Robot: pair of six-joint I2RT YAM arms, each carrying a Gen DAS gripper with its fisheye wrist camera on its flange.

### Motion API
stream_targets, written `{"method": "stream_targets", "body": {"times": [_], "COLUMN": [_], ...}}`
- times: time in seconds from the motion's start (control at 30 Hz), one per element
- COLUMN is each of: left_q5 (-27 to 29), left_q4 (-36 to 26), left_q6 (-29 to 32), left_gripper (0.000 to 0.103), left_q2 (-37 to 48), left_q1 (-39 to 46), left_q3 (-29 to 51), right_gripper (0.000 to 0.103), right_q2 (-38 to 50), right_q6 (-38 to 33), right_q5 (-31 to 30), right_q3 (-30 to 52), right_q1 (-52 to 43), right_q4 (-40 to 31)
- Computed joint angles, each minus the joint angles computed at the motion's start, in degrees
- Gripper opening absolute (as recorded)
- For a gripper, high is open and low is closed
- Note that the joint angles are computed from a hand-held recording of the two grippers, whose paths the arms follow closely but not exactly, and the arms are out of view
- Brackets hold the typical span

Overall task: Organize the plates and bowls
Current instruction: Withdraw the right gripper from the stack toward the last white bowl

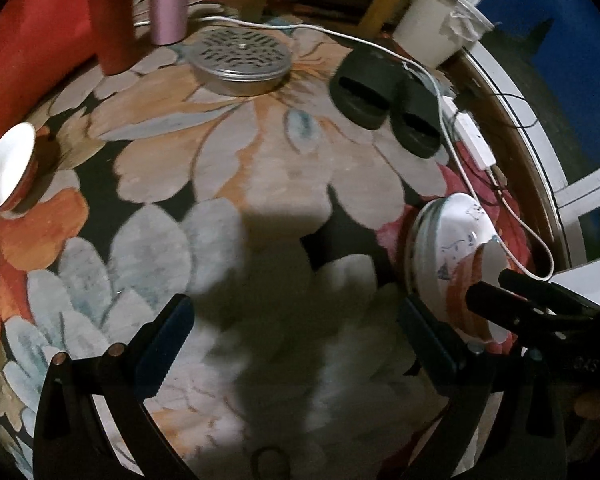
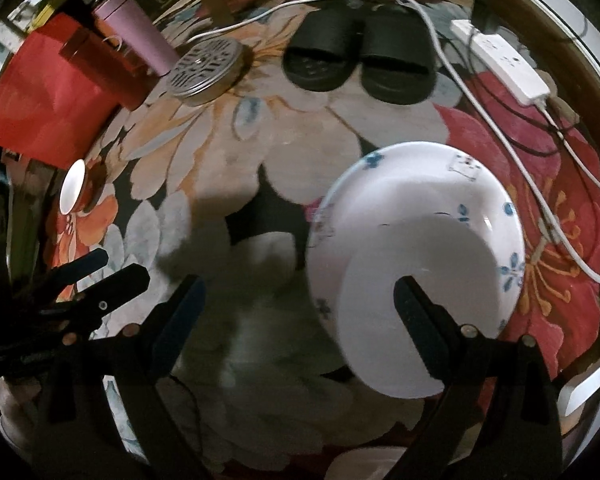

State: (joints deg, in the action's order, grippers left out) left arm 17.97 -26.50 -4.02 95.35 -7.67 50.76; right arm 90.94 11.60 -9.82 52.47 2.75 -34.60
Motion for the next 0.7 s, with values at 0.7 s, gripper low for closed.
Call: {"method": "stream_targets", "body": {"times": [0.7], "left_q5": [0.1], "left_q4": [-0.3], "left_q6": [6.7], "left_gripper": [0.102], "left_q2": [1.3], "left_q1": [13.7], "left_q3": [-2.1], "right_gripper": [0.096], "right_q2": [7.9], "right_q6": [5.0], "right_q5": [1.0], "right_q3": [5.2], "right_q1": [11.8], "right_q4": [2.4]}}
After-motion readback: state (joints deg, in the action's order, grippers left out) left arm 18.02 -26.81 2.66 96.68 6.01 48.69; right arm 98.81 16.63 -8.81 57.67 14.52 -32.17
